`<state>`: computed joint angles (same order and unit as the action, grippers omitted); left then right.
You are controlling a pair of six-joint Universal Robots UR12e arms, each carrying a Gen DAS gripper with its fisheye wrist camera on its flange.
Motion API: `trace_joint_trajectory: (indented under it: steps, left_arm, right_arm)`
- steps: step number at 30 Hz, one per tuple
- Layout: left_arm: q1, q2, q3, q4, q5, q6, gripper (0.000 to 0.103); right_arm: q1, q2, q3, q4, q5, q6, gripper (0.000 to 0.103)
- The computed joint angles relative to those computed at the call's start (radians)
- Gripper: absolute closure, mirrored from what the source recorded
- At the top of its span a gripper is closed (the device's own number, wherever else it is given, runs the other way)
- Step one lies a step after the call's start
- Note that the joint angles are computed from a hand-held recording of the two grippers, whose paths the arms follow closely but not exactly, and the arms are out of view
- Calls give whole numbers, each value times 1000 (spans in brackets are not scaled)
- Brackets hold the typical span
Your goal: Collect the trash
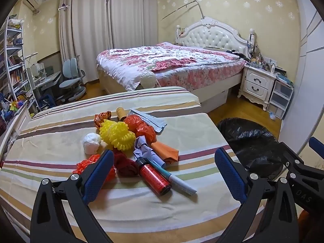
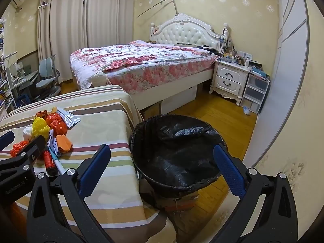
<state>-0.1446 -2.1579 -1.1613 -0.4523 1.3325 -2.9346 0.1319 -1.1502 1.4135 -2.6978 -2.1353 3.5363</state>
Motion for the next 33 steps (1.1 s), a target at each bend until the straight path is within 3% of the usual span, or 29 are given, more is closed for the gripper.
trace_joint_trajectory:
  steps: [33]
  left_arm:
    - [-6, 6, -19, 7, 8, 3, 6]
  right_arm:
    - [-3, -7, 10, 2, 4, 3, 4]
